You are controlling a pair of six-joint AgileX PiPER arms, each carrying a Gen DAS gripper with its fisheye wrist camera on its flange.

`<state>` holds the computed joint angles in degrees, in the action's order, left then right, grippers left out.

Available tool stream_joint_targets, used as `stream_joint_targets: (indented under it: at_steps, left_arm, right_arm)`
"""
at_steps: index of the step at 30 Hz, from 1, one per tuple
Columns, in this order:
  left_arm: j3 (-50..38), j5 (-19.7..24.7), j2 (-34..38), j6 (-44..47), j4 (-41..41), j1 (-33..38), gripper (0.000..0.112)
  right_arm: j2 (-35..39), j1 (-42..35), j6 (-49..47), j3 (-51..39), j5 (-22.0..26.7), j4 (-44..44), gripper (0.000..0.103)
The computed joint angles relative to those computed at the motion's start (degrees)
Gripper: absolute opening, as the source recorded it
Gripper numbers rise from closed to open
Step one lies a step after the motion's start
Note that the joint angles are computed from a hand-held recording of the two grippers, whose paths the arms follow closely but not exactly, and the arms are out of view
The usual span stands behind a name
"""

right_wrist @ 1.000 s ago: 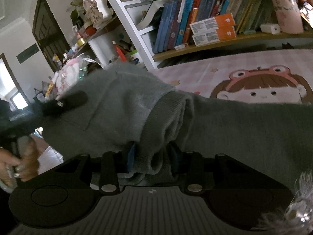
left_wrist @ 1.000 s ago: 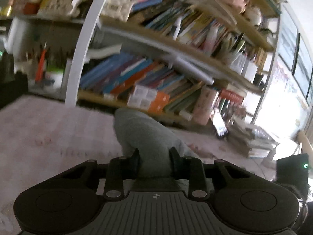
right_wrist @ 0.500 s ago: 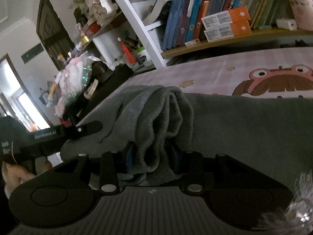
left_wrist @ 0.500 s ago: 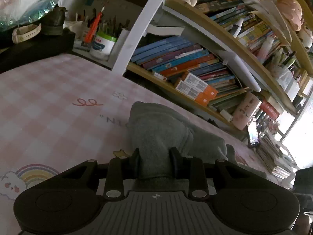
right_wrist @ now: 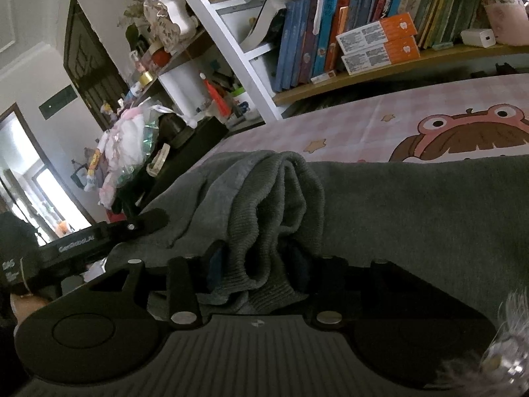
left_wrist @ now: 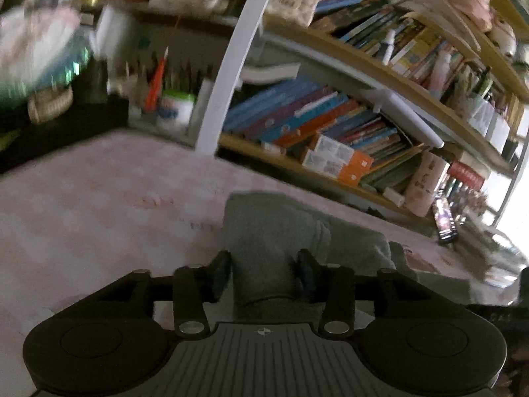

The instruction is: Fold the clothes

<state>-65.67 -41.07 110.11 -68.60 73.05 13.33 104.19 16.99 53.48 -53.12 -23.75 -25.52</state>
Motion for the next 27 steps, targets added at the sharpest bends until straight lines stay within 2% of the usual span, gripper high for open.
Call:
stream_joint_targets:
  at_steps: [3,7,13,19,25,27]
  left_arm:
    - [4.1,-3.0,-2.1,10.2,-8.3,0.4,0.072]
    - [5.8,-7.9,-2.7,12.3,-9.0,1.3,0.077]
    - [8.1,-8.4,-3.5,19.0,-9.8,-0.2,0.082]
    - [8.6,-10.2,-3.3,22.4,-8.5,-0.2,0.088]
    - [7.8,-12.4,-2.5,20.9,-5.9,0.7,0.095]
    - [8.4,-12.9,-2.8,22.5,-6.2,0.5,0.101]
  right_arm:
    - [-0.8,0.4,-3.7,0.9,0.2,3.9,0.05]
    - [-2.3,1.4,-10.7,2.6,0.3,11.3,0.059]
    - [-8.3,3.8,-25.4,9.2,-0.9,26.8,0.07]
    - [-16.8,6.3,-46.9,16.5,1.0,50.3,0.074]
    - [-24.6,8.2,-71.6,22.0,2.1,80.0,0.074]
    - [-26.8,8.4,-74.8,23.4,1.5,85.0,0.074]
